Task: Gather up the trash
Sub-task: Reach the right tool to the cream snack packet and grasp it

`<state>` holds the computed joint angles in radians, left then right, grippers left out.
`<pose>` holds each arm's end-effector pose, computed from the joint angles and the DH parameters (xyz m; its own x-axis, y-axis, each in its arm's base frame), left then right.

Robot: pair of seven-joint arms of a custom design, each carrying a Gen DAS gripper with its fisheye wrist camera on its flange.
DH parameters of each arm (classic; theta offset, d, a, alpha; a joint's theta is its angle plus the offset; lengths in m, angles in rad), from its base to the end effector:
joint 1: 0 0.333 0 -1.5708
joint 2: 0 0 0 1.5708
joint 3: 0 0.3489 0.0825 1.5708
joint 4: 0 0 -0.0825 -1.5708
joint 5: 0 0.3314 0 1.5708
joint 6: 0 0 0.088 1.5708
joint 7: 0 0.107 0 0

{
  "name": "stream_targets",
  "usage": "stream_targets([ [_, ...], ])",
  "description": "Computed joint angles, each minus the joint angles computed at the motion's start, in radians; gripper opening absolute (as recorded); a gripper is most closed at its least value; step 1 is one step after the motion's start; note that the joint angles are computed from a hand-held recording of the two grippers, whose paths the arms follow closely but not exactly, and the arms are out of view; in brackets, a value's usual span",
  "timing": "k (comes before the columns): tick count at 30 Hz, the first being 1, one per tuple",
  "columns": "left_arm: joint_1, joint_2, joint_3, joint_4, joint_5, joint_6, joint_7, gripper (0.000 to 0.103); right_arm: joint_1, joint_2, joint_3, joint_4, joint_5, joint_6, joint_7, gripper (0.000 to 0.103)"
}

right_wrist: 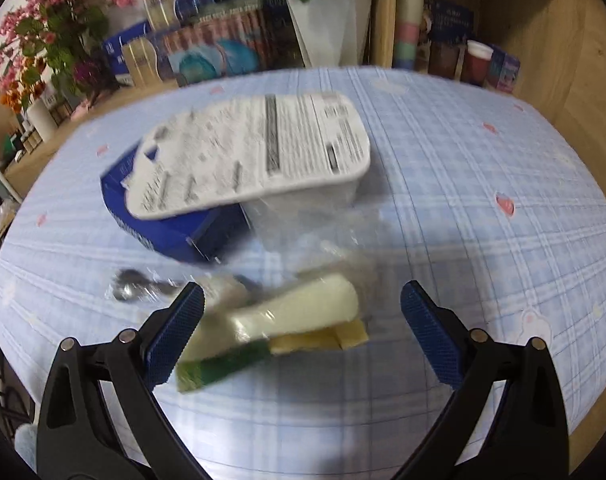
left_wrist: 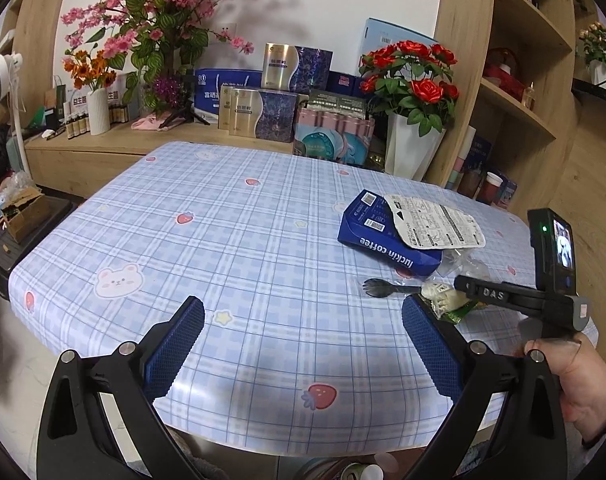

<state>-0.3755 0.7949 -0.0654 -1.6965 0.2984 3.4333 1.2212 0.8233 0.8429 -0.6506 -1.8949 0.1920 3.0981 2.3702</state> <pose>0.6313 -0.3211 0.3121 -0.4317 -0.8899 0.1473 -0.5887 0.1543 -0.7935 0.6349 0.1729 0.2532 -0.4655 -0.8797 -0.0973 -0.6804 0.4261 -0.5963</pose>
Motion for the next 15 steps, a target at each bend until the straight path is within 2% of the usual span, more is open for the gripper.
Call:
stream_targets([
  [2,0.004,0.012,-0.010,0.018,0.002,-0.015,0.000,0.097,0.009,-0.016,0.004,-0.052,0.015,0.054,-0.003,0.097],
  [7,0.013,0.031,-0.043,0.044,0.028,-0.042,0.005,0.097,0.008,-0.063,0.038,-0.147,0.064,0.117,-0.083,0.097],
  [12,0.005,0.036,-0.055,0.051,0.047,-0.046,0.013,0.097,0.029,-0.076,0.022,-0.207,0.123,0.085,-0.134,0.097],
  [15,-0.007,0.036,-0.048,0.054,0.047,-0.047,0.014,0.097,0.014,-0.098,0.044,-0.252,0.171,0.166,-0.148,0.097],
])
